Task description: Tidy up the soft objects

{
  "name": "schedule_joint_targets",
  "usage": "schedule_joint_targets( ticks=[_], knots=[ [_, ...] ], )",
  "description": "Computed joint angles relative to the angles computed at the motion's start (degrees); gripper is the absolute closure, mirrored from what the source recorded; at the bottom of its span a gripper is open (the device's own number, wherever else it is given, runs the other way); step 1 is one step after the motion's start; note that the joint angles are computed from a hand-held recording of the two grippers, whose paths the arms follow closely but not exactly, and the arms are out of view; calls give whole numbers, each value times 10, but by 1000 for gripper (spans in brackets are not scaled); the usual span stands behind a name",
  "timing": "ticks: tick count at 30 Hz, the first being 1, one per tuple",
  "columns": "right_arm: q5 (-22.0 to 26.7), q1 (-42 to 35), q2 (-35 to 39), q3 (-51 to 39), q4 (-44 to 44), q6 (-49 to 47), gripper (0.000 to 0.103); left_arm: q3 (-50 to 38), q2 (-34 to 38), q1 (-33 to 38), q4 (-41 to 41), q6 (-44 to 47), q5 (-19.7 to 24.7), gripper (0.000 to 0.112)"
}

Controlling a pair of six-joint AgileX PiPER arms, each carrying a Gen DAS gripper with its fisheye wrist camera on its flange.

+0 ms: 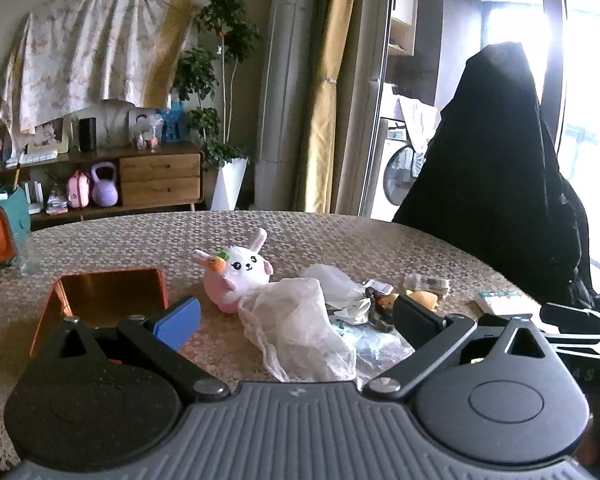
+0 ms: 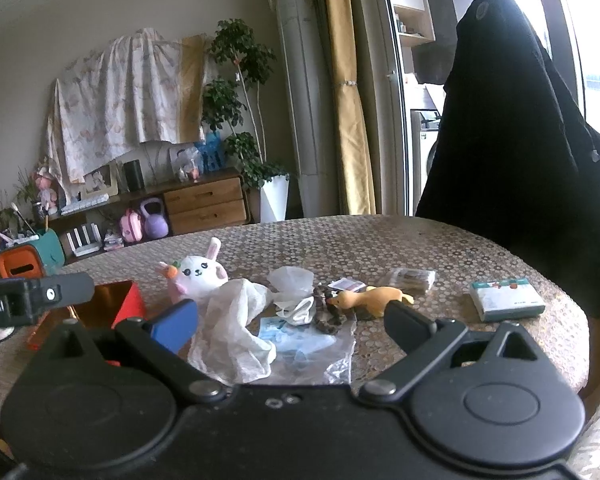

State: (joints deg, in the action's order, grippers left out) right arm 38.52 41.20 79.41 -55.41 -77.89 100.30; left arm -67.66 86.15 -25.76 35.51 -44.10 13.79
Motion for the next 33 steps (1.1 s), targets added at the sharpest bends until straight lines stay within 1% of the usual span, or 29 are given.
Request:
schedule_joint_targets(
  ticks=[2,3,6,7,9,11,12,15,19,21,22,24,26,29,31,33],
  knots=[
    [-4,-15,7,-3,1,-10,4,-22,23,0,-6,21,3,9],
    [-16,-28,10,-6,5,-19,4,-32,34,1,-16,36,4,9],
    [-58,-75,16,-13,30,-57,3,-80,79,4,-79,114,21,9],
    [-70,-91,19,-16,39,-74,3,-98,95,6,-106,147,29,9],
    [-110,-128,27,-21,64,-128,3,-136,129,13,-190,239,45,9],
    [-146,-160,37,-25,85,-178,3,-170,159,16,-236,289,62,9],
    [-156,-173,45,-33,114,-221,3,-192,178,17,-244,299,73,9],
    [-195,-222,70,-63,241,-392,4,-243,222,20,-260,316,94,9],
    [-239,-275,124,-112,406,-622,4,-338,294,13,-239,305,147,9],
    [-224,-284,161,-152,494,-736,4,-383,326,11,-237,311,172,9],
    [-225,-292,179,-168,538,-793,4,-409,345,10,-232,317,187,9],
    [-202,-306,210,-210,630,-908,5,-464,382,6,-208,311,221,9],
    [-178,-324,243,-255,705,-1014,6,-516,415,10,-222,325,249,9],
    [-146,-347,289,-314,761,-1084,9,-605,469,12,-238,338,298,9],
    [-123,-366,319,-353,816,-1134,19,-695,520,10,-242,345,351,9],
    [-97,-386,348,-395,865,-1178,21,-808,581,9,-251,361,413,9]
  ],
)
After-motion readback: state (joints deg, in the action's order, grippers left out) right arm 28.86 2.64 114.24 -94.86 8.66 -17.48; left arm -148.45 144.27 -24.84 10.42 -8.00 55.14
